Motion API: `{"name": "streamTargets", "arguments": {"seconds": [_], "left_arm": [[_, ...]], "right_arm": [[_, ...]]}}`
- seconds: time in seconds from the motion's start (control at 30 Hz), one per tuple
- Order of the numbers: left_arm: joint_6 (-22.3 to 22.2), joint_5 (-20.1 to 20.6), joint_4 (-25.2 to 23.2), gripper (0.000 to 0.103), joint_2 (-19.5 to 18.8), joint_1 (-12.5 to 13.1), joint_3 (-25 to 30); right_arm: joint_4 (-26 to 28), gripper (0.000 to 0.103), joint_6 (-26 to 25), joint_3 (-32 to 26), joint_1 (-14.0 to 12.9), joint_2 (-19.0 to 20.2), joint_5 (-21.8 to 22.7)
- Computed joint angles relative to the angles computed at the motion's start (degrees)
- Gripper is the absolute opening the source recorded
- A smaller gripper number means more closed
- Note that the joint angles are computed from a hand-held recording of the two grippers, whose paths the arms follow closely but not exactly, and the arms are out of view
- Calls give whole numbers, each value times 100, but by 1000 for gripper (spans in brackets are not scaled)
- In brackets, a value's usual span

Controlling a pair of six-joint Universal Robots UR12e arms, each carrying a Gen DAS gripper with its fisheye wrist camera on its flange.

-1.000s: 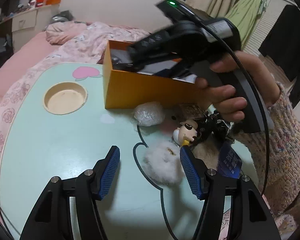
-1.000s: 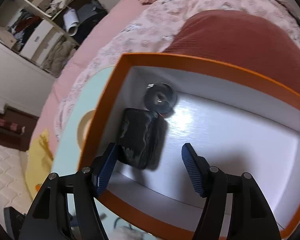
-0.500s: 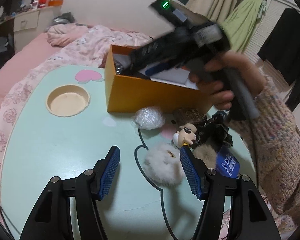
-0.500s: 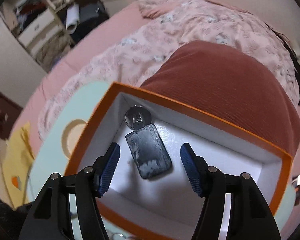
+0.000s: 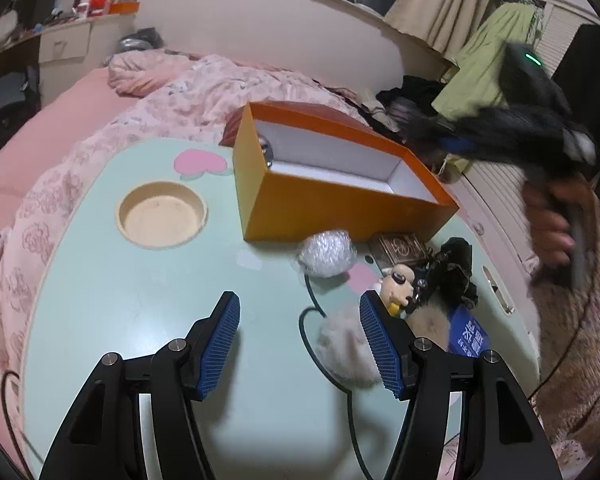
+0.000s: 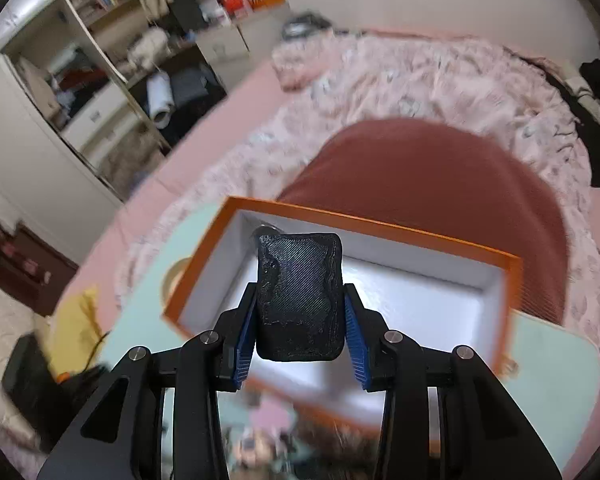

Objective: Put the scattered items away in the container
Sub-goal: 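Set the black pouch on the table with the right gripper while the left gripper grasps the round silver item, then lower the round silver item onto the table and open the left gripper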

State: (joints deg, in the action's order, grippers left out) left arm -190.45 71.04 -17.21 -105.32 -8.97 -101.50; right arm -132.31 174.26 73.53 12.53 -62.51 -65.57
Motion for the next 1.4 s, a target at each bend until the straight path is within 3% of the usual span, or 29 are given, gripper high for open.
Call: {"name": "streamTargets", "arguments": {"seconds": [0.2, 0.3, 0.37, 0.57, 0.63, 0.7, 0.83, 1.07, 1.27, 1.4], "left_arm": [[398, -146, -114, 62, -104, 96, 463], [721, -18, -579, 61, -276, 43, 964], [968, 153, -968, 55, -430, -32, 1331], [1999, 1401, -2675, 28, -1204, -409, 2730], [2060, 1912, -3081, 17, -1456, -505, 3091], [2070, 2302, -3384, 16, -1637, -573, 3338], [2220, 2928, -3511, 16, -1789, -709, 3492], [2345, 3526, -3552, 17, -1955, -851, 3639], [2231, 3436, -3475, 16, -1962, -836, 3637], [2058, 3027, -3298, 15, -1842, -751, 3502]], "right_arm": [[130, 41, -228, 774, -151, -554, 91], [310, 41, -304, 973, -99, -619, -88], [318, 41, -264, 1148, -80, -683, -111], [-98, 42, -118, 1526, -118, -784, 188], [-303, 42, -14, 1620, -119, -819, 159], [-579, 42, 92, 1751, -153, -872, 226], [-1227, 42, 478, 2172, -313, -1057, 668], [-1351, 42, 650, 2275, -400, -1050, 920], [-1351, 42, 716, 2328, -435, -1042, 1058], [-1398, 42, 835, 2352, -457, -1037, 1088]]}}
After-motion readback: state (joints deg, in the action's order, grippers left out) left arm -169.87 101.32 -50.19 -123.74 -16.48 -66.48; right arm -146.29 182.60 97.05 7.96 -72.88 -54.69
